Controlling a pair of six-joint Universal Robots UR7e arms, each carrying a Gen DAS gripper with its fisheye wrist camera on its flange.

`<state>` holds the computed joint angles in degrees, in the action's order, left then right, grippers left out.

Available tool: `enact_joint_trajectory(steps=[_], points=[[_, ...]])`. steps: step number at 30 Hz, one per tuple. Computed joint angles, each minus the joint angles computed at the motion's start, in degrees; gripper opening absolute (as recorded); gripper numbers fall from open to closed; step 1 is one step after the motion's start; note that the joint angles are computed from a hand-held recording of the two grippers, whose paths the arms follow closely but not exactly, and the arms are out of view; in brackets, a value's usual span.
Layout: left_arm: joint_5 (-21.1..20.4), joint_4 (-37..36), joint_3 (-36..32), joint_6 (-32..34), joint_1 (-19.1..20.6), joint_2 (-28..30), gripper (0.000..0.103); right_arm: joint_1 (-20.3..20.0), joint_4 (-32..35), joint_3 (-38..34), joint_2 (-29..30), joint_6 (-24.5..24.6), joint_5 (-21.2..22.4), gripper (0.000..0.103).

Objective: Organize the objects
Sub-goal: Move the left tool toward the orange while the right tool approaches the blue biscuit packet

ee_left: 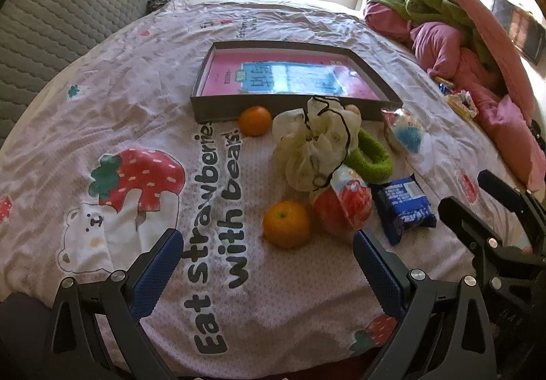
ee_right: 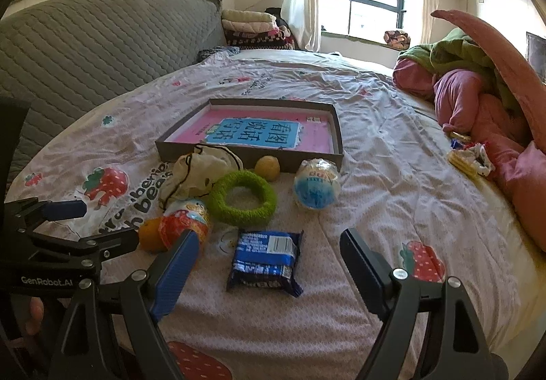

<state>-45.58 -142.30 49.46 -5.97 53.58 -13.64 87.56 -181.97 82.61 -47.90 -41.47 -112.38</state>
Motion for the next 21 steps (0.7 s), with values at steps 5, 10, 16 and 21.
enact_joint_trajectory(steps=[5,10,16,21], points=[[0.29,2.32,-0.46,-0.46,0.11,0.20,0.100,-0.25,0.70,0.32,-0.33,0.38,0.05,0.084],[-0.40,4.64,-0.56,-1.11,0.49,0.03,0.100,-0.41,1.00,0.59,-0.51,0.10,0.21,0.084],[-0.68,7.70,-1.31,-2.68,0.86,0.32,0.100,-0.65,2.43,0.53,-0.51,0.52,0.16,0.084],[-3.40,8.41,-1.51,-3.67,1.70,0.25,0.100,-0.88,3.18,0.80,-0.64,0.38,0.03,0.084]])
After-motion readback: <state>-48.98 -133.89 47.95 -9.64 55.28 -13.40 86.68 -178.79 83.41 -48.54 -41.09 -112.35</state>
